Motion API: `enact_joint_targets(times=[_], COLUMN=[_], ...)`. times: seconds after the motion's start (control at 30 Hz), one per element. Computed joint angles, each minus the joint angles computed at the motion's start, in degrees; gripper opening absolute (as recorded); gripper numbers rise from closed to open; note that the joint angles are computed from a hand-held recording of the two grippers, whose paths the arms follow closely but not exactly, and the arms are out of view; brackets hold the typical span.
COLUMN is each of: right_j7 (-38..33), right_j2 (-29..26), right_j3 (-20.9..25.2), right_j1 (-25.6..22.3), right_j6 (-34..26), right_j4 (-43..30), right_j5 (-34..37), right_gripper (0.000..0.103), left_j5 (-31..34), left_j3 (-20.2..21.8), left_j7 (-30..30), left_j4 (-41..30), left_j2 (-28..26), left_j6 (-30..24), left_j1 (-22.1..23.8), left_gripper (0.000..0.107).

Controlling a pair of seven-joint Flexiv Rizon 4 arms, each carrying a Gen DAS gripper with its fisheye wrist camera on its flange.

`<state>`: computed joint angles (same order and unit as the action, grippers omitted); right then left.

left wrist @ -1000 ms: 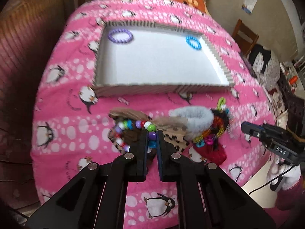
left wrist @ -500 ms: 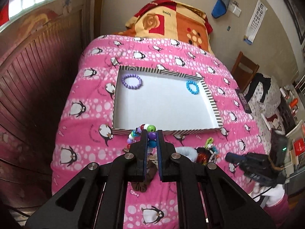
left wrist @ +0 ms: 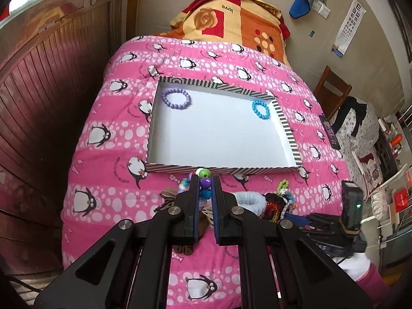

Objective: Organize jewelry
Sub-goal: 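Lift both bracelets into the striped tray and open both tools to release them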

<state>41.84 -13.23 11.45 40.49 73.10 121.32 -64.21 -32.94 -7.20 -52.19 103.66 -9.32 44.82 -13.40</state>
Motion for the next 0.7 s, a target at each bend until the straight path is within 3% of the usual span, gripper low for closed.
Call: enact_joint_targets(times=[0.03,0.1,0.13,0.47,0.7], right_j7=[2.07,4.93,6.73,3.93,0.82], right_j2=[-0.5,-0.65,-0.06,7.43,9.01], right_j3=[-0.86,-1.41,-1.41,3.58,4.69], right_j1=[0.12,0.31,0.35,-1.47,-3.4], right_j6=[0.89,0.31,-0.33,-9.99,-13.21], right_j4=[-0.05,0.09,0.51,1.08,0.12], right_j5=[-2.17,-4.88,-6.2,-5.24,-4.2], right_gripper=[0.028,0.009,0.008,0.007,0.007], left_j5=[0.17,0.41,0.46,0.47,2.48], left_j3=[0.0,0.0,-0.01,-0.71,-1.47], left_j7=[-0.13,-0.33,-0.37,0.12,-0.03], left_j4=[-0.07,-0.05,-0.09,-1.94,-5.17], left_j2=[-0.1,-0.12,-0.11,-0.47,-2.23], left_j6=[-0.12,-0.19,-0.28,0.07,0.69], left_j1=[-0.04,-0.11,-0.12,-0.77,-1.8], left_gripper=[0.007,0.007,0.007,0.007,0.007])
